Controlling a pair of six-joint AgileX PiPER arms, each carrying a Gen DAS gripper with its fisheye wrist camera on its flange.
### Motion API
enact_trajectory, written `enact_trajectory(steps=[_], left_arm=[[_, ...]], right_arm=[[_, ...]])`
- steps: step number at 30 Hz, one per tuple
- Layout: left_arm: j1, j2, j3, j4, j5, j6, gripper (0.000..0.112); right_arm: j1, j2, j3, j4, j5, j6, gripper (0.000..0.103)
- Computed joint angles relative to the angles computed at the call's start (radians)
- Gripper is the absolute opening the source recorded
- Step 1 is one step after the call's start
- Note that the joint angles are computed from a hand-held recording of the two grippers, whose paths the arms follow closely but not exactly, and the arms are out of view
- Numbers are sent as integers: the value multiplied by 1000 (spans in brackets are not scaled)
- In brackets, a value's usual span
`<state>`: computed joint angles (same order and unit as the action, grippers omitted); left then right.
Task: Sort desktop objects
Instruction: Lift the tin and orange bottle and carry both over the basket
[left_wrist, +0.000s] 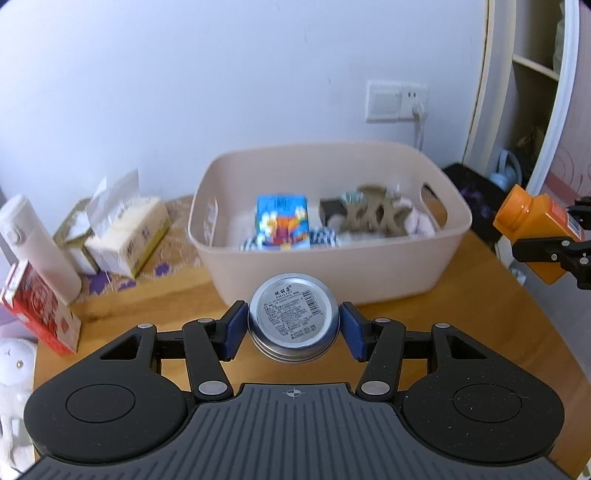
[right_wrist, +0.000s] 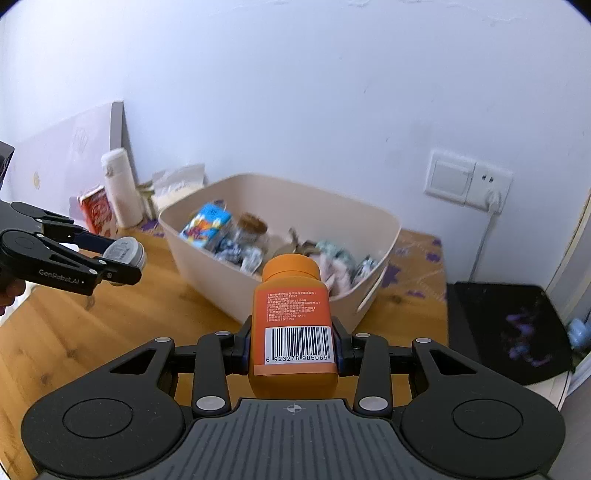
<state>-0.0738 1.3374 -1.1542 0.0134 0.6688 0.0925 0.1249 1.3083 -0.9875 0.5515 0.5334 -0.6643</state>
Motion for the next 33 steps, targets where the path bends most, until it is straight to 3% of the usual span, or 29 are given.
enact_trajectory(steps=[13, 22, 33], left_arm=[[11, 144, -286, -31, 35, 20, 55], [-3, 271, -443, -43, 54, 62, 55], [-35, 464, -616, 33, 112, -26, 55]], right_arm=[[-17, 70, -159, -46, -21, 29, 37], [4, 188, -298, -149, -57, 134, 37], [36, 368, -463, -216, -35, 183, 37]])
